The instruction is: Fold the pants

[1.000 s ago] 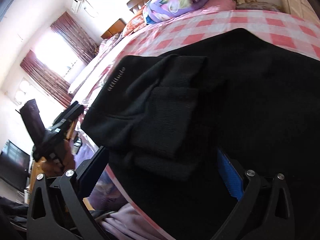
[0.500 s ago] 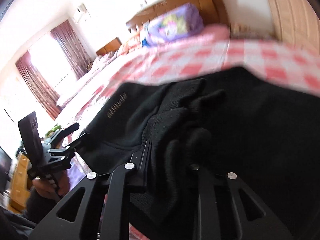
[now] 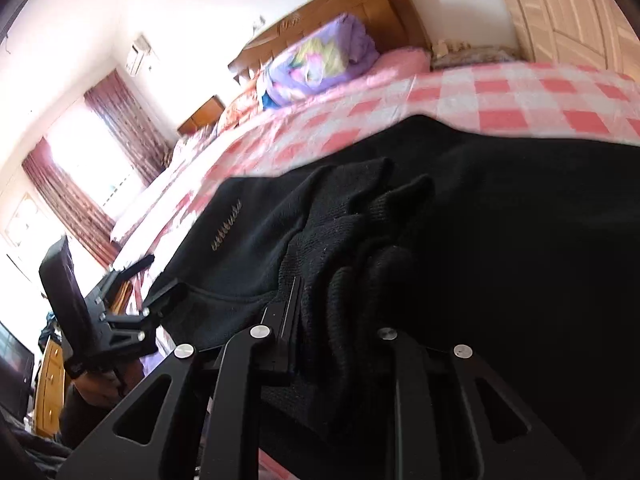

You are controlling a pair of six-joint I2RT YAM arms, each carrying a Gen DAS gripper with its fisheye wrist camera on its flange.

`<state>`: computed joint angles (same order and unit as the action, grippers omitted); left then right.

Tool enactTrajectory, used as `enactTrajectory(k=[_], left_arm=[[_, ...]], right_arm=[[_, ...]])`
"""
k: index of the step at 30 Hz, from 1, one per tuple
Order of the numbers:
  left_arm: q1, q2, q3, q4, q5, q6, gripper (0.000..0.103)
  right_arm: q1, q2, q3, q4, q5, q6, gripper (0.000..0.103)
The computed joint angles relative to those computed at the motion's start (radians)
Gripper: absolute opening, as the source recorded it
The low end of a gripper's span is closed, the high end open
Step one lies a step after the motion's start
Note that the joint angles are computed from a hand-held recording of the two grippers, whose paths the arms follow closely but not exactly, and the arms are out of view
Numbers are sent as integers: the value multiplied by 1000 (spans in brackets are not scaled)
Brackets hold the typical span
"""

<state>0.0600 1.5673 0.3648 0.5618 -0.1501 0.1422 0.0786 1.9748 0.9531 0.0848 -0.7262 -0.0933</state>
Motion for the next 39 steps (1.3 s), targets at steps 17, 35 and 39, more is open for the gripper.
enactTrajectory(k=[17, 35, 39], left_arm=[[-37, 278, 581, -488, 101, -157, 101], [30, 473, 818, -711, 102, -192, 102], [2, 447, 818, -741, 29, -244, 101]], right_arm=[[184, -123, -129, 110, 229, -226, 90], [-598, -234, -299, 208, -41, 34, 91], [-798, -96, -196, 54, -115, 18, 91]])
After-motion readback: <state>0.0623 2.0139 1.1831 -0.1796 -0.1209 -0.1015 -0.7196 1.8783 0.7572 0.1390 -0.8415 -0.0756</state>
